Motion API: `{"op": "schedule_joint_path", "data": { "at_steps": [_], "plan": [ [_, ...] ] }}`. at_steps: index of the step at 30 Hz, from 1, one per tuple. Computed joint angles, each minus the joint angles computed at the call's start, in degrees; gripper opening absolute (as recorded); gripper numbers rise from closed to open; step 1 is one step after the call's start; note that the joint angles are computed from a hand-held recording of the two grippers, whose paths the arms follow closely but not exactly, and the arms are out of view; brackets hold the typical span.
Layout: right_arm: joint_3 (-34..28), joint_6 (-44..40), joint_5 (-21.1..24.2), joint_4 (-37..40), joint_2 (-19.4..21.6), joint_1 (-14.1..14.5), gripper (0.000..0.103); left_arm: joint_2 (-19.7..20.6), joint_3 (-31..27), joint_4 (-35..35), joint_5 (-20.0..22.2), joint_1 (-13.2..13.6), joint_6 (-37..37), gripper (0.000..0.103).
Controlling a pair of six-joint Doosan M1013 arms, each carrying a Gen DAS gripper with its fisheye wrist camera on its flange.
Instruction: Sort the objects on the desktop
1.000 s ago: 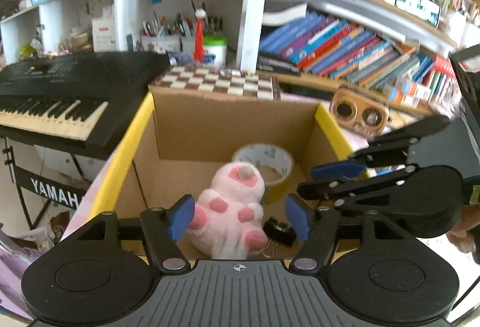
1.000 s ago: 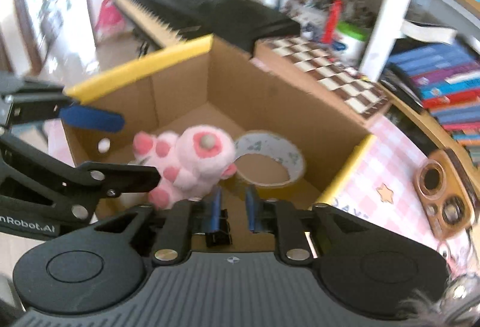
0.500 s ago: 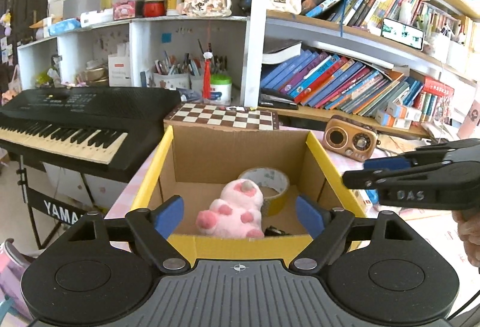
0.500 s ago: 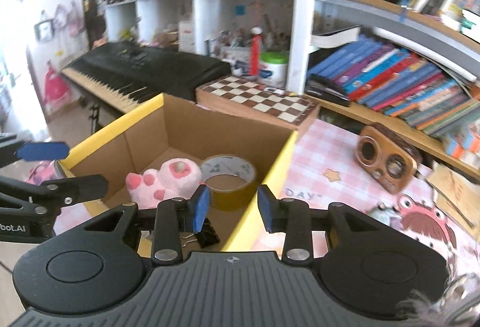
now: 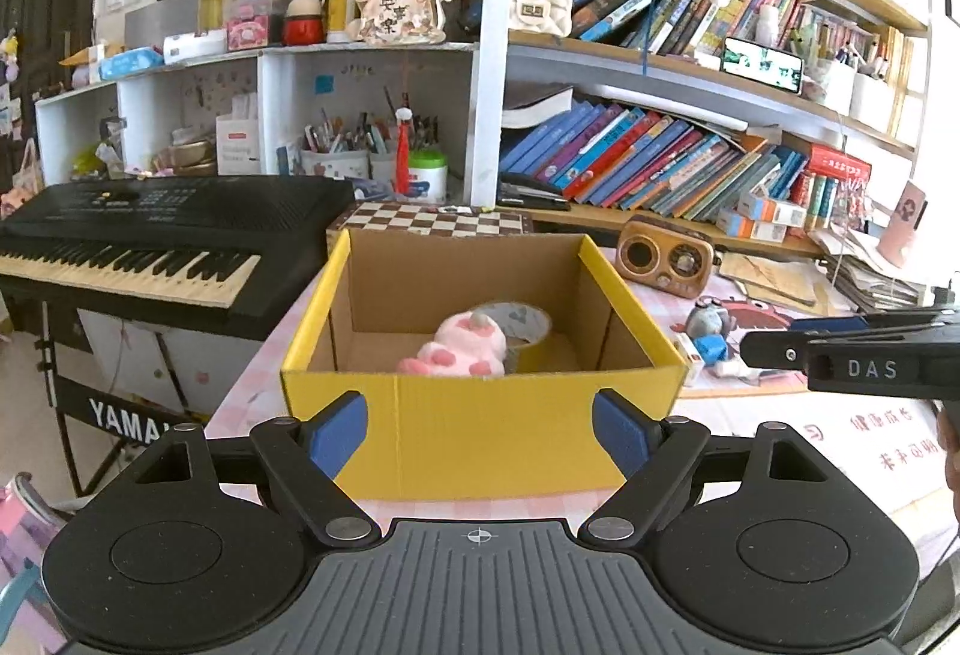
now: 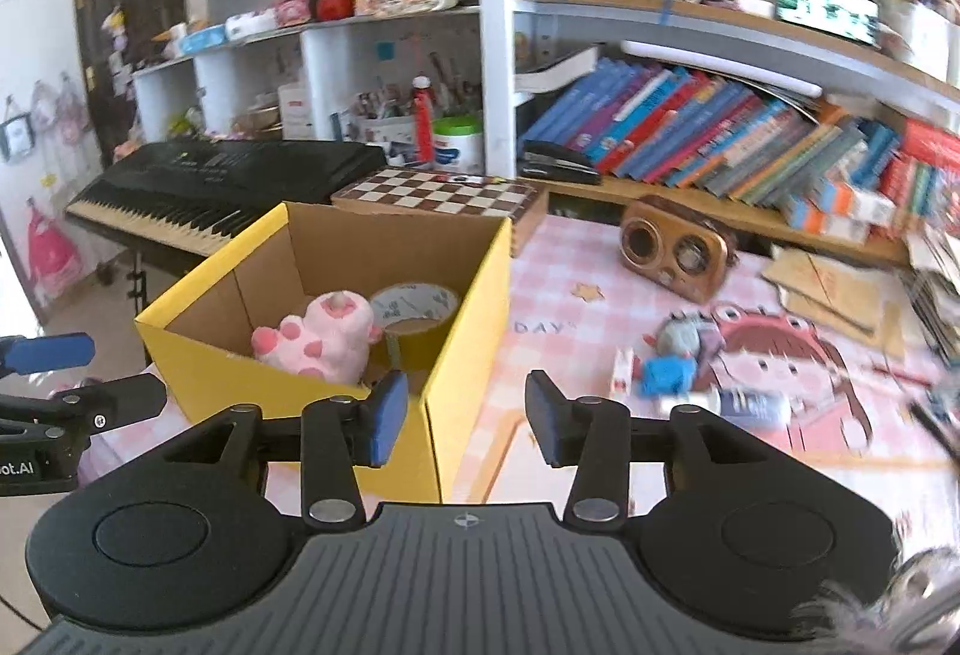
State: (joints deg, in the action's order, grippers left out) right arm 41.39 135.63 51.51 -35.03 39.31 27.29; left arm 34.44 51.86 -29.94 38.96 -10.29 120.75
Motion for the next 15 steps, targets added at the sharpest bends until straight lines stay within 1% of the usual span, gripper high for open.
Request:
{"op": "schedule_joint_path", "data": {
  "at_steps": [3,5,12,15],
  "plan": [
    [3.02,4.2,0.23,-3.26,-1.48,1.28,0.046,-1.5,2.72,-1.18,-0.97,0.2,1.1,0.085],
    [4.32,5.57,0.8,-4.72,-2.1,1.96,0.048,-2.24,4.07,-2.0,-1.07,0.37,1.86,0.085],
    [8.59,8.85,2.55,-7.03,-4.1,3.75,0.049,-4.57,8.22,-3.52,-2.17,0.79,4.14,0.085],
    [10.33,10.88,2.99,-8.16,-4.9,4.44,0.051,-5.63,10.18,-4.57,-3.29,0.88,4.8,0.085]
  ]
}}
